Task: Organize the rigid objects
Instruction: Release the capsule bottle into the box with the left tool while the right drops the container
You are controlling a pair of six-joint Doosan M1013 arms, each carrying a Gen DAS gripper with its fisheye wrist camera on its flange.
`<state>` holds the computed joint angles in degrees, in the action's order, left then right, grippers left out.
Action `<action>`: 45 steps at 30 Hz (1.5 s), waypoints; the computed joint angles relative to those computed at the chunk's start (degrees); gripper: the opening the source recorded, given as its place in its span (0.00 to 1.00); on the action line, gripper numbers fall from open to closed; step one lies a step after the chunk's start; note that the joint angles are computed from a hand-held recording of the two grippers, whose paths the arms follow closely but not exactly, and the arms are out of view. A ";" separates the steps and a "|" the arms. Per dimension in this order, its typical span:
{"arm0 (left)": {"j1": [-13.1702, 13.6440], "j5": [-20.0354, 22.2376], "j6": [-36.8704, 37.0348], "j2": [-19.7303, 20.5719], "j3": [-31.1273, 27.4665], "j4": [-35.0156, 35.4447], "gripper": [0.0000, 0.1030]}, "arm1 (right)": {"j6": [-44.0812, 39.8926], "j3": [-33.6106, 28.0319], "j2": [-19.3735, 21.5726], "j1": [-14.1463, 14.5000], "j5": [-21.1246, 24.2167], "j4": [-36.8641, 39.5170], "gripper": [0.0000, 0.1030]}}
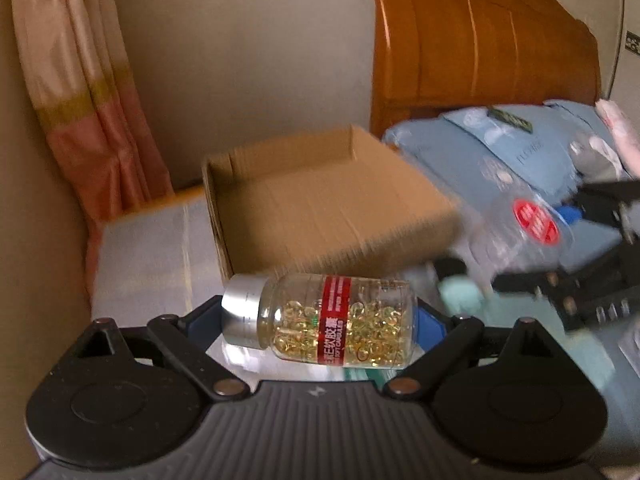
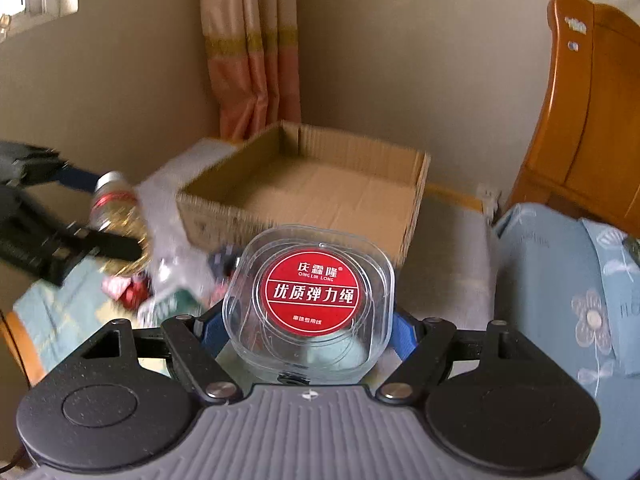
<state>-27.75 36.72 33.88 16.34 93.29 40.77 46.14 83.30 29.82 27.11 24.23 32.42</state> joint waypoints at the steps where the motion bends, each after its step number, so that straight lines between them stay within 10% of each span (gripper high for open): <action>1: 0.52 0.34 1.08 0.70 -1.32 -0.08 0.91 | 0.16 -0.83 0.43 0.05 0.08 -0.11 0.79; 19: 8.81 4.91 11.19 15.35 -20.47 -7.56 0.92 | 7.70 -15.21 9.55 0.34 6.12 -4.26 0.79; 37: 9.34 2.42 8.05 11.24 -14.99 -5.86 0.93 | 13.64 -17.42 11.61 1.93 4.21 -9.49 0.79; 41: 8.84 3.25 6.62 9.82 -13.52 -4.65 0.93 | 16.58 -15.73 10.53 2.05 0.55 -11.76 1.00; 45: 8.05 3.85 5.35 7.98 -11.75 -3.43 0.93 | 11.35 -12.48 8.20 1.71 -1.25 -6.31 1.00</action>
<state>-19.70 40.57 39.24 24.32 81.55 37.34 57.49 70.82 38.02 28.81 22.98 26.12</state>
